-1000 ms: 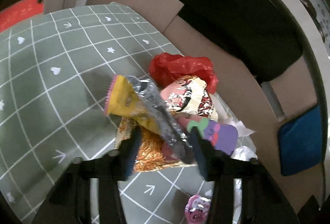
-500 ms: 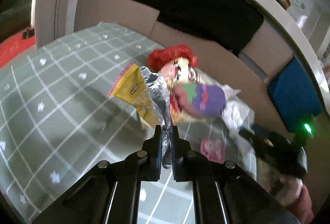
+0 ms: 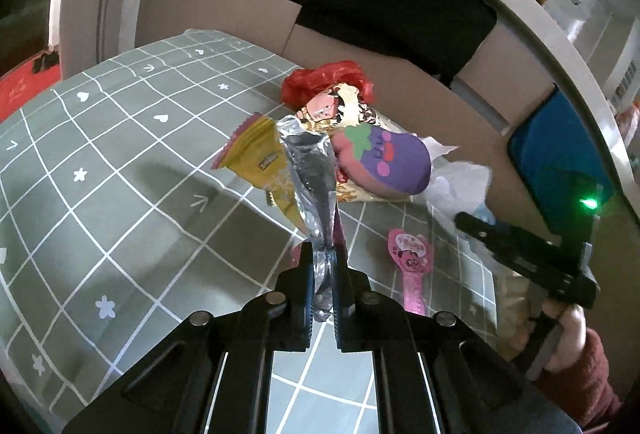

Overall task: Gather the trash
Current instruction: 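Grasp the white tissue bundle with blue cloth using the right gripper, then carry the silver wrapper and tissue bundle over the bin with both grippers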

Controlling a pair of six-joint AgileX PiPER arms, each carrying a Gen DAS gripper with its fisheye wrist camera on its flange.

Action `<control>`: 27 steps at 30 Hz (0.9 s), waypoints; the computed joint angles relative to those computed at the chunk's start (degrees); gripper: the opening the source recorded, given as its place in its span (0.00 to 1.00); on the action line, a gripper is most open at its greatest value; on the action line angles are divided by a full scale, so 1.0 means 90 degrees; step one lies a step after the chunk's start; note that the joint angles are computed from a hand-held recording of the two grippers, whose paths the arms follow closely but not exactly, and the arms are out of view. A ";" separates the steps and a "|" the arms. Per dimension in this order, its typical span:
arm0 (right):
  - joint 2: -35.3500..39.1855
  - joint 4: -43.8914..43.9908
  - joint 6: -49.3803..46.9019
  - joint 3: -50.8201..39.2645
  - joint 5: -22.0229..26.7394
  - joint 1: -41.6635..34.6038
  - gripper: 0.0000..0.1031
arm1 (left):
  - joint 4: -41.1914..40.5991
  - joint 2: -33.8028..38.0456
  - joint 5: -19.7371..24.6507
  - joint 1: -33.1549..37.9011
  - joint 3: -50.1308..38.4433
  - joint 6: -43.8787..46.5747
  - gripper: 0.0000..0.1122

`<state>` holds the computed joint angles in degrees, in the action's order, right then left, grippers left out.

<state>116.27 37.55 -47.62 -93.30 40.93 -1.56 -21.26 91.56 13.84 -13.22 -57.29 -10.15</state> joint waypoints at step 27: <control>-0.3011 0.2562 -0.2412 0.2360 0.0739 -0.2113 0.46 | 0.6422 -0.0241 0.1406 -0.2746 -0.1884 -0.5628 0.06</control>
<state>89.18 60.60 -69.32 -72.05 47.58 -20.58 36.54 89.40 26.50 -37.93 -74.24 -60.80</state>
